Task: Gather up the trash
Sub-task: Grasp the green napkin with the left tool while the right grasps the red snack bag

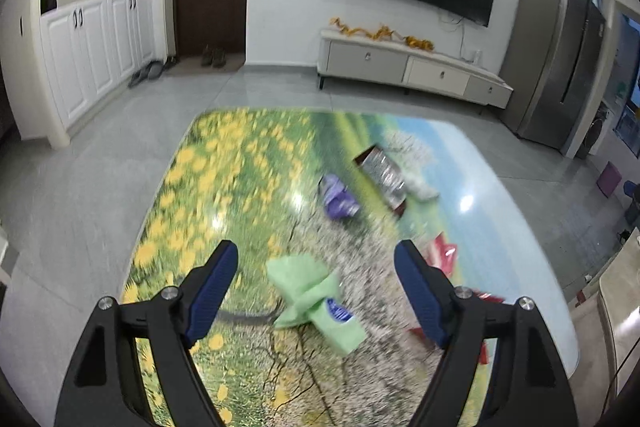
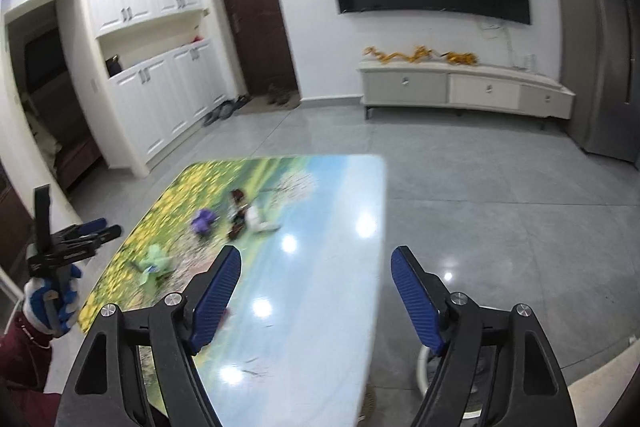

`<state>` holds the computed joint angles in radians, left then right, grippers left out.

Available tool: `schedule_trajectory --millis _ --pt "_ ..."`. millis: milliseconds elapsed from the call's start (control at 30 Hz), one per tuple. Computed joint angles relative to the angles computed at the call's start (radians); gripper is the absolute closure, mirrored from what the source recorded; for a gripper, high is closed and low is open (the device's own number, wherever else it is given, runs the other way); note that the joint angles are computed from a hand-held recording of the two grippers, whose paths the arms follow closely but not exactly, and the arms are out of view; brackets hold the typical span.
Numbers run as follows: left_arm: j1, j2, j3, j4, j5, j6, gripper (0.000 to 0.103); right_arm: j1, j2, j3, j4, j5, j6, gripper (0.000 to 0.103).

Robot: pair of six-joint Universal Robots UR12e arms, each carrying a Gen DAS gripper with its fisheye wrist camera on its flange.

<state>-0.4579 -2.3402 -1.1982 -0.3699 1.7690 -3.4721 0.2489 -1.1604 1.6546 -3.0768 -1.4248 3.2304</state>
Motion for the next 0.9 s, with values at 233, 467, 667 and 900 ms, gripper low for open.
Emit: schedule_trajectory --millis 233,467,667,900 --pt "0.008 -0.042 0.032 -0.081 -0.036 -0.014 0.023 0.037 0.074 -0.070 0.126 0.106 -0.022 0.025" --pt "0.016 -0.065 0.052 -0.118 -0.058 -0.036 0.024 0.075 0.157 -0.171 0.275 0.190 -0.089 0.025" --pt "0.027 -0.064 0.036 -0.098 -0.096 -0.072 0.024 0.106 0.212 -0.245 0.370 0.218 -0.151 0.036" --pt "0.039 -0.068 0.027 -0.090 -0.150 -0.113 0.045 0.121 0.227 -0.272 0.427 0.191 -0.169 0.063"
